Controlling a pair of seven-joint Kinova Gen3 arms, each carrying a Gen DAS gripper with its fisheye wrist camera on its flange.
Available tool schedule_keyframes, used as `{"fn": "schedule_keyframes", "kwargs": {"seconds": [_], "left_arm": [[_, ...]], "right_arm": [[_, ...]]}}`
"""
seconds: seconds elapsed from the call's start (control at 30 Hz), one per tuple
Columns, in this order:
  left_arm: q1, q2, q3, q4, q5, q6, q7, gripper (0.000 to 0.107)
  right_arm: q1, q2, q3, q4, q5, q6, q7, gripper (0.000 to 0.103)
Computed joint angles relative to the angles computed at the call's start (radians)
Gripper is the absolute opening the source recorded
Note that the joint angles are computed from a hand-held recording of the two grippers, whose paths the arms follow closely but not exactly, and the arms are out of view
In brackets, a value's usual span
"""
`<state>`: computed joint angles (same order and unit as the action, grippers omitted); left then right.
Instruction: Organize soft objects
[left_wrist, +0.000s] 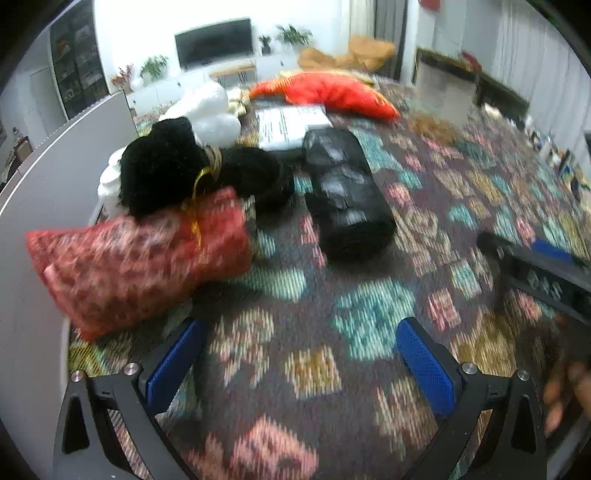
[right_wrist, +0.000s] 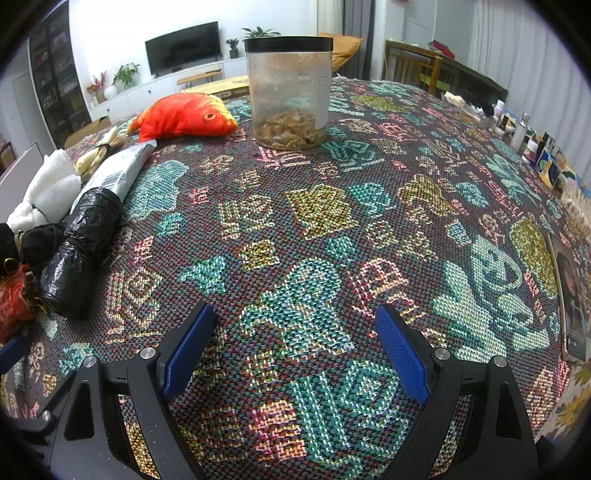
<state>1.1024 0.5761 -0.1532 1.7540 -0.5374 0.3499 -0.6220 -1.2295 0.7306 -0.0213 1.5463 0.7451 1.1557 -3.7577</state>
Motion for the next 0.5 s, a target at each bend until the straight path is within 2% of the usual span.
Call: {"fn": "schedule_keyframes", "kwargs": {"seconds": [0.07,0.13,0.23,0.33,0.5], "left_arm": [[-0.057,-0.027,0.091,-0.001,0.019,0.061,-0.081,0.103],[-0.077,-0.083,0.126,0.018,-0.022,0.074,-0.13,0.103],[-0.029,-0.114,0.066,-0.002,-0.106,0.107,-0.118,0.103],[-0.078,-0.096,0.078,-0.084,-0.128,0.175,-0.122,0.103],[-0.284,0.015,0.224,-0.267,0.049,0.379,-0.271,0.103]], "right_arm": [[0.0,0.0,0.0,0.0,0.0,0.001,0.0,0.091],[0.001,0.0,-0.001,0.0,0.0,0.001,0.001,0.091],[0.0,0.0,-0.001,0.0,0.001,0.0,-0.001,0.091],[0.001,0.0,-0.001,0.0,0.001,0.0,-0.001,0.091],[0.001,0.0,-0.001,0.001,0.001,0.0,0.0,0.091]]}}
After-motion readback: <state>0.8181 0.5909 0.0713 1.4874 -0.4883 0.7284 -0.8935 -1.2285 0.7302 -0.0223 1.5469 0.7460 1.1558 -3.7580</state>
